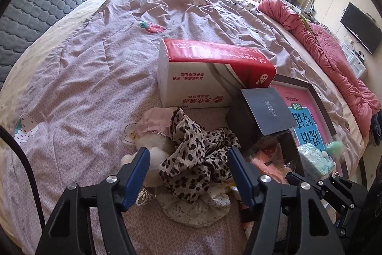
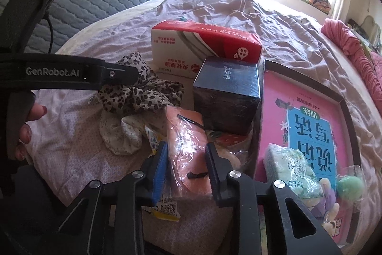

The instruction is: Organize soft objects

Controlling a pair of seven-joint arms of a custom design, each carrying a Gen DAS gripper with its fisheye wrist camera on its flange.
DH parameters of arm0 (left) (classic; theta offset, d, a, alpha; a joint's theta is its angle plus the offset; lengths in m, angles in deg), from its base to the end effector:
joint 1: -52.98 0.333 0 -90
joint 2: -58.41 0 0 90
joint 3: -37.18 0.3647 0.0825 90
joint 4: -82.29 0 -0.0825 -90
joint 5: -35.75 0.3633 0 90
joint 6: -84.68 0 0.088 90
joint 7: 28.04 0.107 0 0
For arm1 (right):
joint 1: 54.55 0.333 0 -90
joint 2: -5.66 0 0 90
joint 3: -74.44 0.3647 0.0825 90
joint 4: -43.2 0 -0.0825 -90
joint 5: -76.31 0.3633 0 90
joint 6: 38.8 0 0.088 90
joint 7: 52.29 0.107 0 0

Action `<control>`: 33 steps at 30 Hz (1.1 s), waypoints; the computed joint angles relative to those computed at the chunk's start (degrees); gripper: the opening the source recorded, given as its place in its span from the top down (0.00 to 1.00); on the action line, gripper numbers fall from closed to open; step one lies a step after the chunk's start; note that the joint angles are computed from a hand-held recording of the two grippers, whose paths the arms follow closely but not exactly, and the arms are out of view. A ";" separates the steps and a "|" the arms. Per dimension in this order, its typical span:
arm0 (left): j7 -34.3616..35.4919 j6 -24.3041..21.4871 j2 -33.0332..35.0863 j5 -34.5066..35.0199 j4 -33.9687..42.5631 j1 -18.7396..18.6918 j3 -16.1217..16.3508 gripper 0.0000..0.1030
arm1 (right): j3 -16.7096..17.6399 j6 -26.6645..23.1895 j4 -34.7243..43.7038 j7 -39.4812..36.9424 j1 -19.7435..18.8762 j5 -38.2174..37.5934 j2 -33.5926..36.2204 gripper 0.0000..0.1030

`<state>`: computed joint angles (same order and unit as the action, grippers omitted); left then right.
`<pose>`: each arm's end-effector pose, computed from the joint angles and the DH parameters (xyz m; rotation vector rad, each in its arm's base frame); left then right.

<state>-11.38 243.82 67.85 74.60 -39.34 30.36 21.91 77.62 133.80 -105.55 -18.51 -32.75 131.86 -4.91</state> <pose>0.4531 -0.3789 0.4468 -2.0244 1.9144 -0.7704 0.4126 0.1260 0.4316 -2.1587 1.2946 -0.3645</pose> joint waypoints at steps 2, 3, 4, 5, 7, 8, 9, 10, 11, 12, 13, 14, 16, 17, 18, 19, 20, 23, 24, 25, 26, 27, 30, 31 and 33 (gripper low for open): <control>1.15 0.08 1.06 -1.05 0.62 0.25 -0.21 0.50 | -0.68 -0.72 0.20 -1.15 0.42 1.54 -0.34 0.76; 1.33 -0.12 1.35 -1.22 0.79 0.20 -0.19 0.55 | -1.00 -1.21 0.42 -1.93 0.61 2.54 -0.37 0.76; 1.81 -0.33 1.69 -1.69 1.01 0.23 -0.29 0.66 | -1.10 -1.85 0.59 -2.12 0.43 2.83 -0.34 0.77; 2.22 0.04 1.90 -2.15 0.97 0.35 -0.35 0.75 | -1.07 -2.21 0.77 -2.33 0.27 3.09 -0.24 0.77; 3.51 2.31 2.27 -3.91 0.30 0.99 -0.73 0.86 | -0.62 -2.55 1.04 -2.10 -0.27 2.59 0.14 0.78; 3.94 3.44 2.42 -4.42 -0.05 1.17 -0.79 0.87 | -0.41 -2.19 1.14 -2.14 -0.39 2.52 0.36 0.78; 4.21 4.33 2.54 -4.58 -0.33 1.19 -0.75 0.89 | -0.11 -2.00 1.31 -1.59 -0.63 2.00 0.69 0.78; 3.80 5.14 2.48 -3.94 -0.63 0.90 -0.38 0.92 | 0.25 -1.79 1.49 -0.63 -0.94 1.09 1.00 0.78; 3.14 6.31 2.36 -2.92 -1.01 0.59 0.10 0.92 | 0.52 -1.34 1.63 -0.14 -1.03 0.52 1.26 0.78; 2.95 7.16 2.24 -2.51 -1.27 0.53 0.26 0.93 | 0.88 -0.82 1.69 0.82 -1.22 -0.42 1.49 0.78; 1.94 8.00 1.96 -1.35 -1.56 0.16 0.80 0.93 | 0.94 -0.53 1.80 1.21 -1.15 -0.68 1.67 0.78; 0.78 8.72 1.62 -0.23 -1.86 -0.18 1.26 0.93 | 0.88 -0.20 1.87 1.10 -0.94 -0.60 1.83 0.78; -1.53 10.19 0.89 1.77 -2.49 -0.62 1.96 0.94 | 0.13 -0.65 2.22 -0.23 -0.39 0.94 1.88 0.79; -2.20 10.38 0.47 2.18 -2.79 -0.63 1.94 0.94 | -0.45 -1.46 2.44 -1.26 -0.19 2.46 1.67 0.80; -2.82 10.46 0.06 2.69 -3.06 -0.66 1.93 0.94 | -0.96 -2.23 2.56 -2.34 -0.10 4.15 1.36 0.80; -3.79 10.48 -0.40 3.49 -3.37 -0.81 2.03 0.94 | -1.30 -2.94 2.62 -2.95 -0.28 5.43 1.05 0.80; -4.84 10.31 -0.95 4.07 -3.76 -0.92 2.02 0.94 | -1.34 -3.28 2.52 -2.93 -0.68 5.90 0.78 0.81; -8.18 11.26 -2.35 6.76 -4.92 -1.17 1.91 0.94 | -1.63 -3.87 2.17 -4.34 -1.40 8.00 0.22 0.81; -8.55 11.04 -2.62 7.25 -4.98 -1.16 1.68 0.94 | -1.48 -3.62 2.09 -4.34 -1.65 8.29 0.36 0.81; -8.61 10.96 -2.82 7.54 -4.98 -1.14 1.33 0.94 | -0.98 -3.19 1.91 -3.42 -2.14 7.06 0.57 0.80; -8.36 10.95 -2.85 7.47 -4.90 -1.07 0.96 0.93 | -0.07 -1.56 1.55 -1.84 -2.55 5.30 0.80 0.78; -8.35 10.91 -2.87 7.64 -4.77 -1.05 0.78 0.93 | 0.29 -1.04 1.36 -0.75 -2.79 3.83 0.93 0.75; -8.03 10.92 -2.88 7.14 -4.68 -0.96 0.26 0.93 | 1.91 0.91 0.34 5.79 -4.25 -3.41 1.59 0.66; -8.04 11.06 -2.87 7.08 -4.67 -0.98 0.17 0.93 | 3.13 0.60 0.02 9.95 -6.07 -8.12 2.11 0.66; -7.96 10.85 -2.87 7.15 -4.56 -1.09 0.09 0.93 | 0.76 1.56 0.19 7.97 -3.70 -5.47 2.93 0.66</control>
<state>-19.34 254.66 64.98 81.75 -43.91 29.28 22.00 78.38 135.36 -105.36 -10.54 -36.45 126.39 -1.98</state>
